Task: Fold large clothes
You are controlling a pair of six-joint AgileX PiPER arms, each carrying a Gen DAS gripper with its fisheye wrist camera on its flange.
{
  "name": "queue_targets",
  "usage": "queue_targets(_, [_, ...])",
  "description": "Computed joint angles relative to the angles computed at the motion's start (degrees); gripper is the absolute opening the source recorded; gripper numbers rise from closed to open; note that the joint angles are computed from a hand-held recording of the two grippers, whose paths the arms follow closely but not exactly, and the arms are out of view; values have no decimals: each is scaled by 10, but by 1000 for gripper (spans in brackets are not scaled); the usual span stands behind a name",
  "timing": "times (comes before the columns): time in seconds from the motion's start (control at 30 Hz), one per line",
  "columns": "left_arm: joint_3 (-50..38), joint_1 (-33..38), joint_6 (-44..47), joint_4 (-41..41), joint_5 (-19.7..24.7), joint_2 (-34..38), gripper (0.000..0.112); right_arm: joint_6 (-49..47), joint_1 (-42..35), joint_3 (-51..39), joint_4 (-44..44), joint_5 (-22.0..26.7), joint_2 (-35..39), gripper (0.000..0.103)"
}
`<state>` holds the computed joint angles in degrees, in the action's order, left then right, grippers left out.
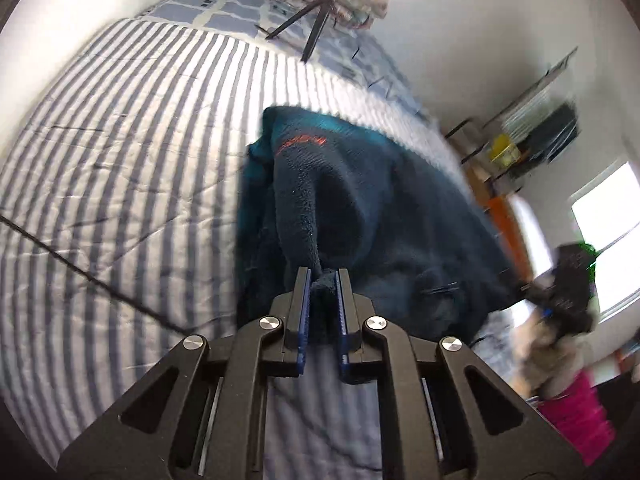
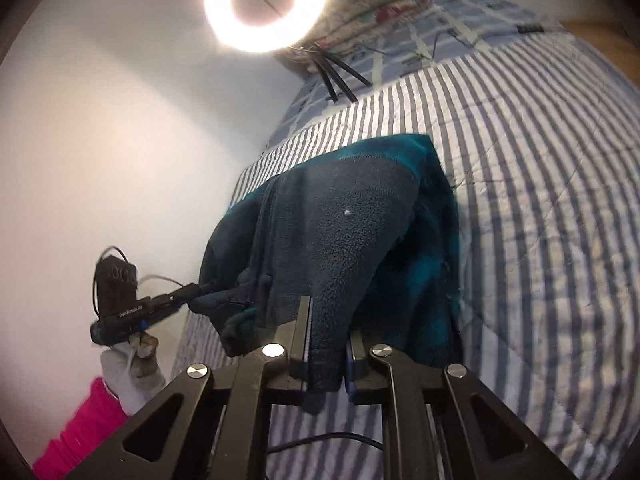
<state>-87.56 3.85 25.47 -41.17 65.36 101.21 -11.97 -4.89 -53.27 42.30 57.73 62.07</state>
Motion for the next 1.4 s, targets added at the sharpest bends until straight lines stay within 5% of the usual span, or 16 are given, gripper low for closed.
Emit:
queue_targets(0.23, [30, -41, -25, 90, -36, 6, 10, 98, 100, 48, -149, -35, 27, 9])
queue_targets(0.37, [13, -41, -40, 108, -32, -21, 15, 108, 93, -13, -184, 27, 7, 30])
queue_targets(0.47, [-8, -31, -29, 111, -36, -43, 15, 118, 95, -54, -229, 47, -30, 33])
queue_targets(0.67, [-73, -15, -46, 63, -48, -34, 15, 188, 154, -102, -322, -37, -37, 33])
queue_targets(0.73, [-92, -35, -79, 77, -81, -19, 15, 193, 163, -120, -315, -68, -5, 34])
queue_targets(1.0, [-279, -117, -180, 161, -79, 119, 15, 207, 226, -259, -355, -121, 186, 30])
queue_targets(1.27, [-464, -150, -207, 220, -5, 295, 16, 205, 238, -273, -395, -118, 295, 26])
queue_targets(1.4, [-376, -143, -159, 183, -78, 290, 18, 215, 236, -233, -395, -142, 314, 27])
